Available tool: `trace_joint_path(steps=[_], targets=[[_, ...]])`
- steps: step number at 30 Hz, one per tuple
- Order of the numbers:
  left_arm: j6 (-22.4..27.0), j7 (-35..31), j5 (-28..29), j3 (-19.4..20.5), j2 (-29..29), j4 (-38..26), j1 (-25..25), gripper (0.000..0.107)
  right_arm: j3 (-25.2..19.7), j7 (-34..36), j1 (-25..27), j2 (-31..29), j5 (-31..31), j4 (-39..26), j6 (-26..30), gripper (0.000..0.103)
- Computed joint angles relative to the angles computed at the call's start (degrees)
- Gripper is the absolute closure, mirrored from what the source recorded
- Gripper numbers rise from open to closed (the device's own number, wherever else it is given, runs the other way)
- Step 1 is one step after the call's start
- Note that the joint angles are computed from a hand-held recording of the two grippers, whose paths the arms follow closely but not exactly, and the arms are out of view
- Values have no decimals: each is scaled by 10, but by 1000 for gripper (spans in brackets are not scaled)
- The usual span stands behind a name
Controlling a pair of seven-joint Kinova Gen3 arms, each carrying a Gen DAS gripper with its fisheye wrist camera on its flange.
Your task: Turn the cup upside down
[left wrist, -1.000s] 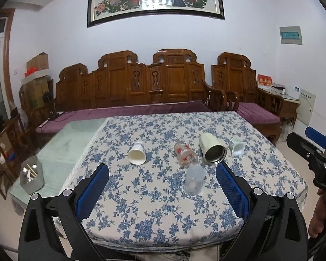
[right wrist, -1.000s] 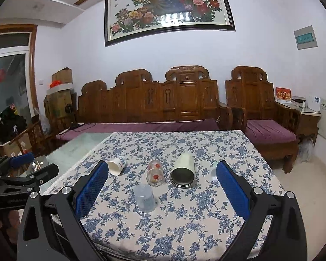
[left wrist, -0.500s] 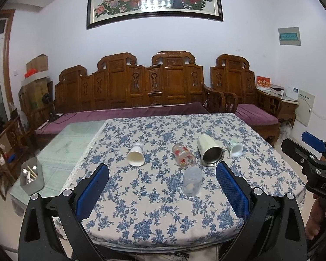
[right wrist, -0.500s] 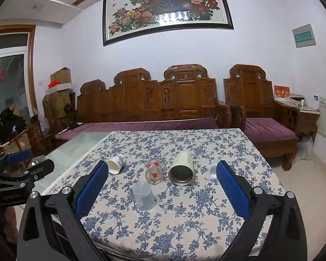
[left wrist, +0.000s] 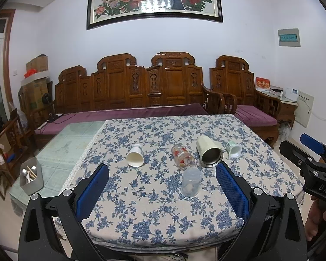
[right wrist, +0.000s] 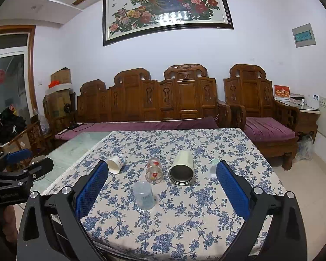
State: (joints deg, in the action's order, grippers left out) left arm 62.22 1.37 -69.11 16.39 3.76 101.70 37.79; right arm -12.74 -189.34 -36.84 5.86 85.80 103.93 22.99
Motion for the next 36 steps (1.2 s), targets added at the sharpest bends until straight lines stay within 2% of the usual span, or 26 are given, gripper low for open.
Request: trace_joint_path(steps=[36], targets=[[1, 4, -2, 1, -1, 2, 2, 13, -1, -5, 0, 0, 3, 1, 0, 3]])
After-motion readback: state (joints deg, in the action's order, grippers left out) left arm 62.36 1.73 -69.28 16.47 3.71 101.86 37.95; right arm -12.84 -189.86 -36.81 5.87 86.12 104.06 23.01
